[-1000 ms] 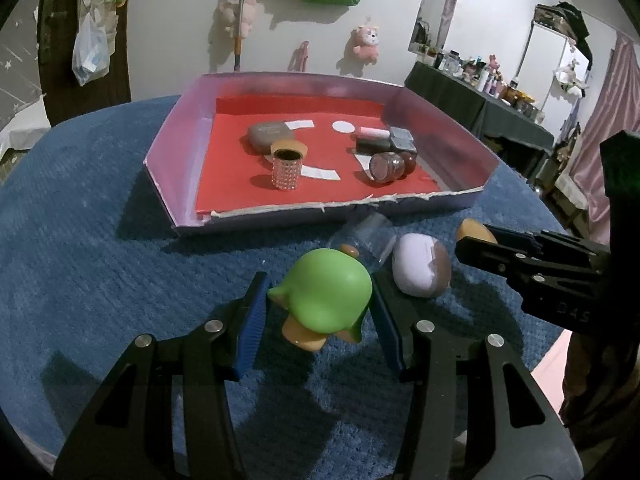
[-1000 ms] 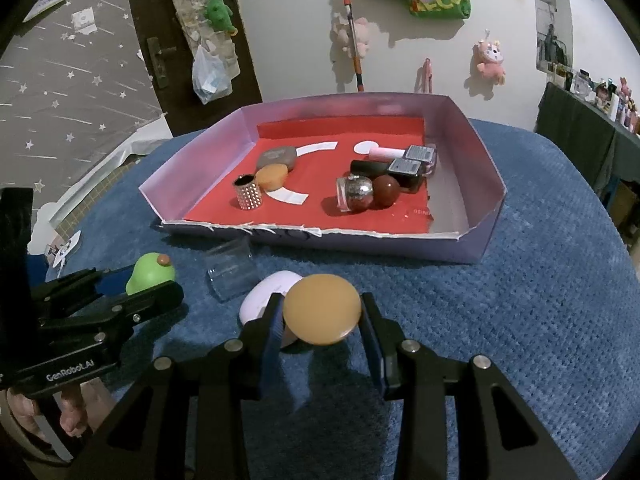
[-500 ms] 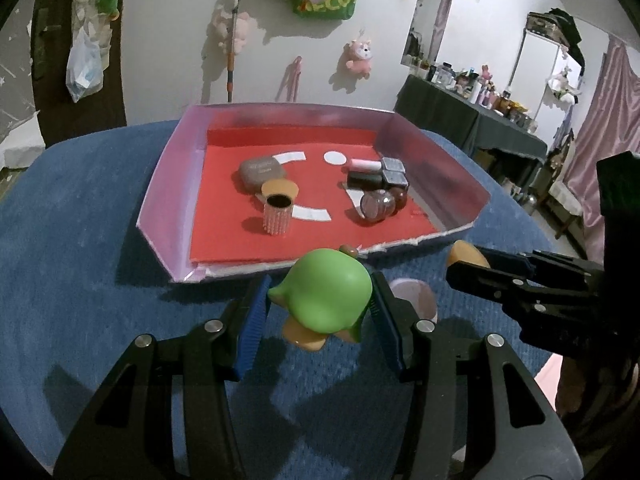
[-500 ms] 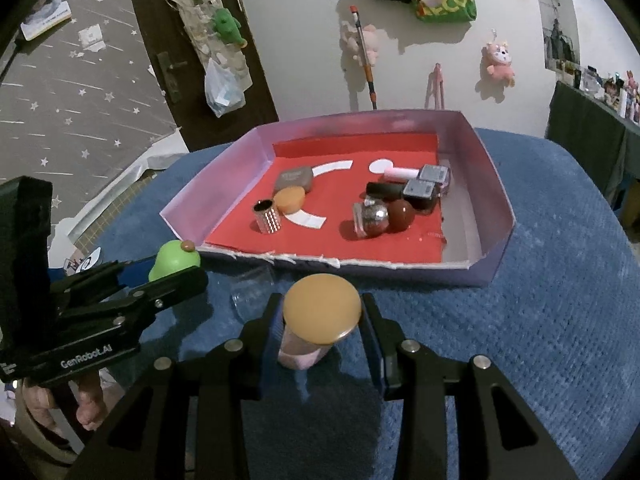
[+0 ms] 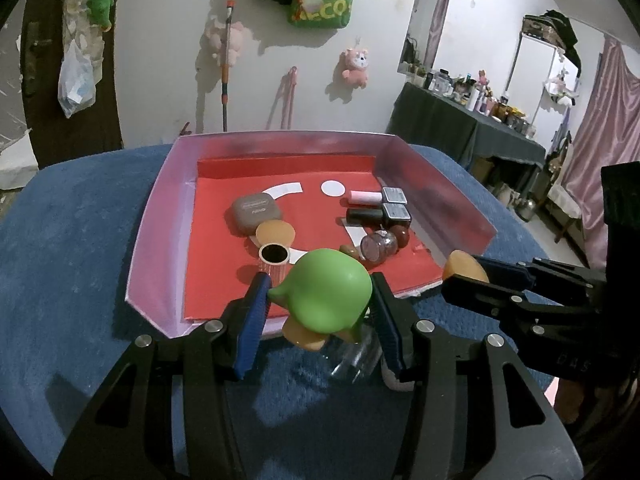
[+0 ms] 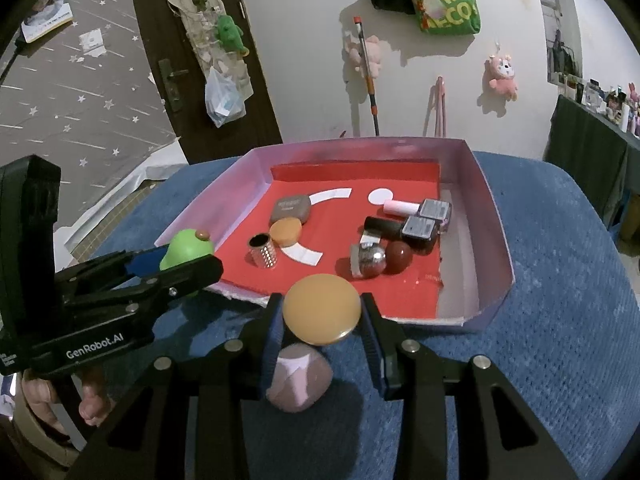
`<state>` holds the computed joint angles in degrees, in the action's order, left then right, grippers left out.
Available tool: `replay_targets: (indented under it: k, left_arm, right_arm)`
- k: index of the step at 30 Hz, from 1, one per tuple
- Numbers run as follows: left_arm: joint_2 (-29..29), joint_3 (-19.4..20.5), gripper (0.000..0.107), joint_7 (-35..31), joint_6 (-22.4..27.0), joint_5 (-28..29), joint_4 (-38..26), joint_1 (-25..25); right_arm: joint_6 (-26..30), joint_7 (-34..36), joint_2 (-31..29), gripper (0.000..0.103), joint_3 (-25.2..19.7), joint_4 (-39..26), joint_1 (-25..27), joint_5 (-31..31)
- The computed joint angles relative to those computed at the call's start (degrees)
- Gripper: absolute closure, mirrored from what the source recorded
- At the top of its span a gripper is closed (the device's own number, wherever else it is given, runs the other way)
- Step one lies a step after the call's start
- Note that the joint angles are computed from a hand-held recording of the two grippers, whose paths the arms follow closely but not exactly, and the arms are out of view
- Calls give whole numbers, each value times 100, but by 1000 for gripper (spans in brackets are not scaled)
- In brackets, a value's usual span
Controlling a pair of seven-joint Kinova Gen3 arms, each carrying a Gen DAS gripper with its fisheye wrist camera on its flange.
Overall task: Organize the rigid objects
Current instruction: 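Carry the turtle toy and tan puff over the red tray with both tools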
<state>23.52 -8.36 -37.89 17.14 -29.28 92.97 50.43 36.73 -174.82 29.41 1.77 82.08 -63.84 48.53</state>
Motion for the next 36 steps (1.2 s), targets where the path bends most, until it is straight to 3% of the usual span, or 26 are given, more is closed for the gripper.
replay_targets:
  k: [8, 21, 36]
  left_arm:
    - [188, 491, 60, -547, 215, 445, -334, -498]
    - [480, 796, 60, -1285, 479, 1034, -740, -838]
    - [956, 1106, 60, -2043, 1106, 1643, -1393, -1191]
  right_arm:
    - [-24, 410, 108, 63, -55, -200, 234, -338]
    - [249, 1131, 371, 63, -25, -606, 472, -1014]
    - [421, 2068, 705, 63, -87, -1066, 780, -1859]
